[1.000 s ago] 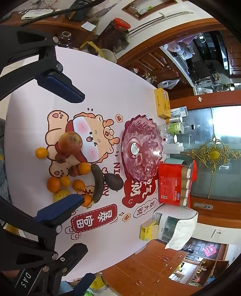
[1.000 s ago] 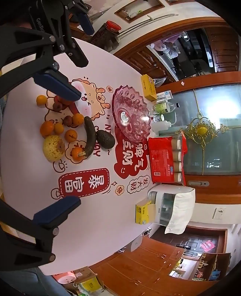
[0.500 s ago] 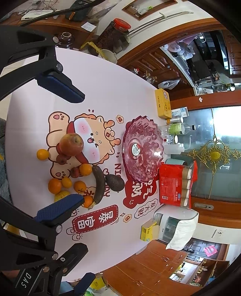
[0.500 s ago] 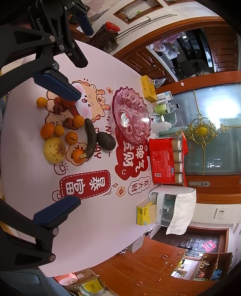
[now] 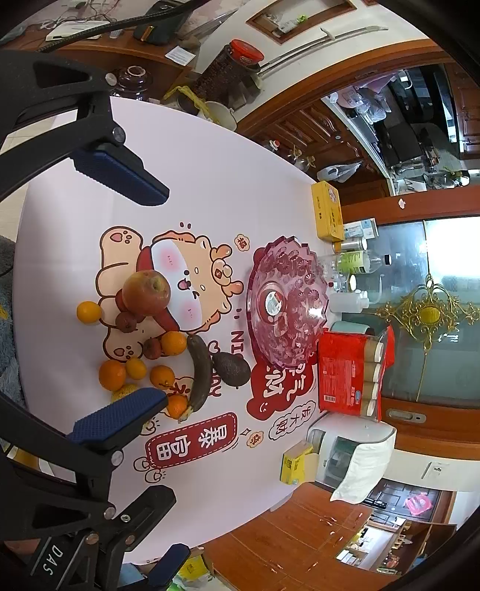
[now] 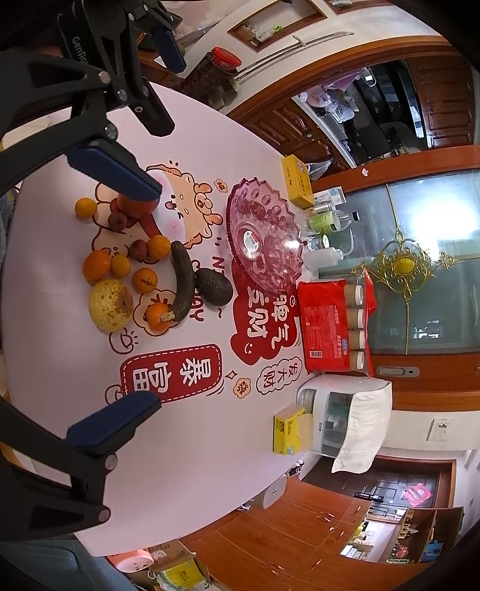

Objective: Organize fruits

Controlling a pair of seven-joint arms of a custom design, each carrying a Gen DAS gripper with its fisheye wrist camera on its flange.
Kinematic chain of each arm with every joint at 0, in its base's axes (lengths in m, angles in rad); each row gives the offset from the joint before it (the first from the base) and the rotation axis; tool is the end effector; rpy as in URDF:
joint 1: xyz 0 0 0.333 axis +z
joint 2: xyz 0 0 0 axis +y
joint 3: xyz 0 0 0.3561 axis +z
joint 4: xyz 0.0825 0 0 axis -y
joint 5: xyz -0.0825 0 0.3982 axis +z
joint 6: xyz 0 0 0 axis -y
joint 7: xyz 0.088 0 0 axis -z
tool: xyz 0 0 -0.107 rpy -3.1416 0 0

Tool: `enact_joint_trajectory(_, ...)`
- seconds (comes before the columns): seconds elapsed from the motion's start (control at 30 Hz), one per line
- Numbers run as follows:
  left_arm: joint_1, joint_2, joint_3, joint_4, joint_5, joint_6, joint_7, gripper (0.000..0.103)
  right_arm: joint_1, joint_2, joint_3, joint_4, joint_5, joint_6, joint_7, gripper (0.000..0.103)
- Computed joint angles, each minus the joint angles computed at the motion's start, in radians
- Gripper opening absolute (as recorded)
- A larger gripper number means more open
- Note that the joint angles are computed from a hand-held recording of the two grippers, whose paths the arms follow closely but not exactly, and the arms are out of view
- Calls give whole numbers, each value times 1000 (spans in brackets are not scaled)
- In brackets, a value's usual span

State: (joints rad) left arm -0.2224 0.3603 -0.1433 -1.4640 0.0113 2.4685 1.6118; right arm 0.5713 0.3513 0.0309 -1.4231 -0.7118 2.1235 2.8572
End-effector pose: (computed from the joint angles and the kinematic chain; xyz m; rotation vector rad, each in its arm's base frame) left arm 0.7004 -0.2473 0.5866 -1.5013 2.2335 -0.7630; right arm 0.6188 0.3850 0.5793 -1.4205 2.1698 -0.8034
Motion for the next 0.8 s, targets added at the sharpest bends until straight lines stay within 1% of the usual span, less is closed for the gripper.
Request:
enact_joint_trajectory(0.3, -3, -2, 6, 3, 11, -11, -11, 99, -11, -9, 0, -13, 9, 25, -15, 103)
enact_joint_trajectory(0.5, -15, 0, 13, 13, 40, -21, -49, 99, -16, -7, 2, -16, 14, 45, -24, 103)
enact_joint_trajectory(0.8, -40, 7, 23, 28, 93, -35, -125, 99, -46, -31, 1, -63, 31, 110, -63, 103)
